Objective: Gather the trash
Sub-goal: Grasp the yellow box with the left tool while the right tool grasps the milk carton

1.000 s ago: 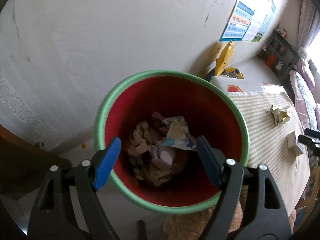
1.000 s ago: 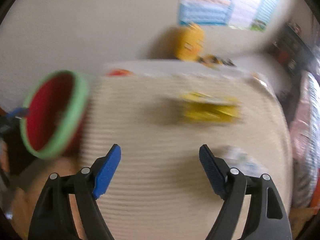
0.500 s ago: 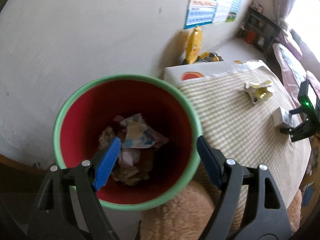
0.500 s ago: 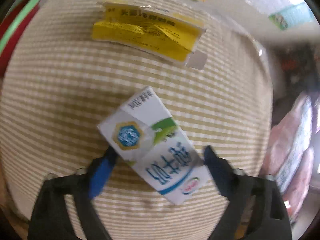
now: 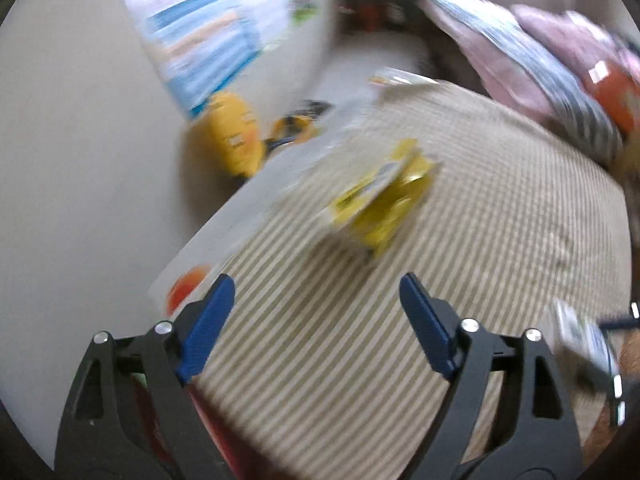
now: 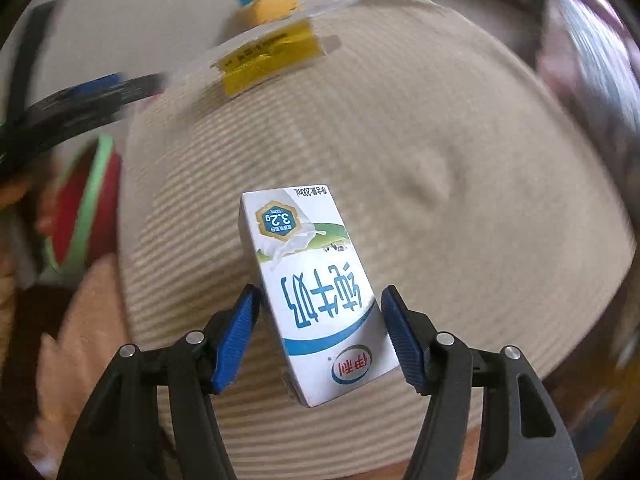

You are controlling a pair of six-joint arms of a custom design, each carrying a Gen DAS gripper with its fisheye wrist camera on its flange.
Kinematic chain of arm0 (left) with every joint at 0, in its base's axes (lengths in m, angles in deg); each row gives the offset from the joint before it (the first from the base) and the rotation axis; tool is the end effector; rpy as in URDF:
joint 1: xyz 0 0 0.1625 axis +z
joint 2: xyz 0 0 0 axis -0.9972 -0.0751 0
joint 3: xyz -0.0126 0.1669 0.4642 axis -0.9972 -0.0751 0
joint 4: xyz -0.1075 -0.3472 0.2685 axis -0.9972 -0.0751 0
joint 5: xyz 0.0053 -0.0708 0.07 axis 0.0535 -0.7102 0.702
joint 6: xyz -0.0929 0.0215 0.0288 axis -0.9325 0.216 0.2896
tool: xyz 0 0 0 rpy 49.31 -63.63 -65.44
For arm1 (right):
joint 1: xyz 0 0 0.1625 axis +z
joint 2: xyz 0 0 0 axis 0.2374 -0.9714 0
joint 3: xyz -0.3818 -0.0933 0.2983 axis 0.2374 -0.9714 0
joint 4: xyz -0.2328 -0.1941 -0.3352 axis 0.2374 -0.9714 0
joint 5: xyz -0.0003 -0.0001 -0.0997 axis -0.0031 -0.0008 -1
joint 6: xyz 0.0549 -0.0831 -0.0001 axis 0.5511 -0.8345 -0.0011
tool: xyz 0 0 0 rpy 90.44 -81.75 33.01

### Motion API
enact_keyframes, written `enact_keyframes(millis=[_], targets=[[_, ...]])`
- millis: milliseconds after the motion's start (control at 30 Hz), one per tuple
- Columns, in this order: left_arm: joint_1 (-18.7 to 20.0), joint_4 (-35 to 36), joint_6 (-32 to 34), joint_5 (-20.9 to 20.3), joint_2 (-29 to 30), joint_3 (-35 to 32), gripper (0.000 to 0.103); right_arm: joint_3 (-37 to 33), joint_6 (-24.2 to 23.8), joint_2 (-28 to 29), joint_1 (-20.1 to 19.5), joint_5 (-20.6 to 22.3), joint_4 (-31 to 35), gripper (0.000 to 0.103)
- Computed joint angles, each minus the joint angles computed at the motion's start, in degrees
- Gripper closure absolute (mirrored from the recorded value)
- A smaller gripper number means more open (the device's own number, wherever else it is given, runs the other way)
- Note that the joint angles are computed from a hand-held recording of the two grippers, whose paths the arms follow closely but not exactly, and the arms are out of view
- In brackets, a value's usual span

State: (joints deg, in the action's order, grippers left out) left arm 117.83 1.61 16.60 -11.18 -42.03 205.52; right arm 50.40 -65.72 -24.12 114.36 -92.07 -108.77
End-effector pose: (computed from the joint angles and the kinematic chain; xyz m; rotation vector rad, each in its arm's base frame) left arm -0.1163 -0.3267 0.3588 0.4160 2.1072 -0.5713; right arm 0.3347 -0.2708 0.0698 0.5544 -2.6884 0.0848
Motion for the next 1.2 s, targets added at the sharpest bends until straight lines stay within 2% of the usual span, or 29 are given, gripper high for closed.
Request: enact_keyframes(millis=[67, 167, 200, 267, 400, 500, 567, 600, 733, 900, 1033, 1200], targets=[[3.8, -8.1, 7.3, 1.3, 5.7, -0.2, 0.021, 2.0, 3.9, -0.3, 0.7, 0.6, -2.2, 0.042], [8.3, -16.0, 12.8, 1.9, 13.2, -1.8, 0.021, -0.9, 4.1, 1.3, 2.2, -0.7, 0.8, 0.041], [9.1, -16.6, 13.6, 1.9, 14.8, -2.3, 0.021, -1.3, 4.2, 1.5, 2.4, -1.3, 1.0, 0.041], [10.2, -15.5, 13.7, 2.3, 18.2, -3.7, 0.021, -2.4, 5.3, 1.5, 3.0, -1.9, 1.3, 0.028], [11.7, -9.6, 13.3, 3.9, 23.2, -4.6, 0.021, -1.9, 5.1, 0.3, 3.2, -2.4, 0.3, 0.027], [11.6, -9.8, 12.9, 5.0, 23.1, -4.2, 0.02, -0.8, 5.8, -1.1, 3.1, -2.3, -0.2, 0.026], [11.8, -11.1, 13.6, 3.8, 22.9, -4.4, 0.035, -0.9, 5.7, -0.8, 2.6, -2.3, -0.6, 0.026], [11.9, -11.3, 13.6, 2.9, 22.9, -4.7, 0.051, -0.8, 5.7, -0.7, 2.6, -2.3, -0.9, 0.026], [10.8, -8.7, 12.4, 3.7, 23.6, -5.0, 0.067, -0.9, 5.7, -1.0, 2.8, -2.1, -1.1, 0.026], [8.7, -8.0, 9.9, 2.4, 20.9, -4.5, 0.072, -0.9, 6.3, -1.1, 3.2, -2.5, -1.2, 0.026], [6.2, -5.2, 4.8, 1.4, 16.8, -3.7, 0.072, -1.3, 6.4, -0.9, 3.9, -2.9, -0.3, 0.026], [2.6, -2.8, -0.4, -1.9, 10.1, -2.4, 0.072, -2.0, 6.7, 0.8, 4.9, -3.6, 0.7, 0.026]])
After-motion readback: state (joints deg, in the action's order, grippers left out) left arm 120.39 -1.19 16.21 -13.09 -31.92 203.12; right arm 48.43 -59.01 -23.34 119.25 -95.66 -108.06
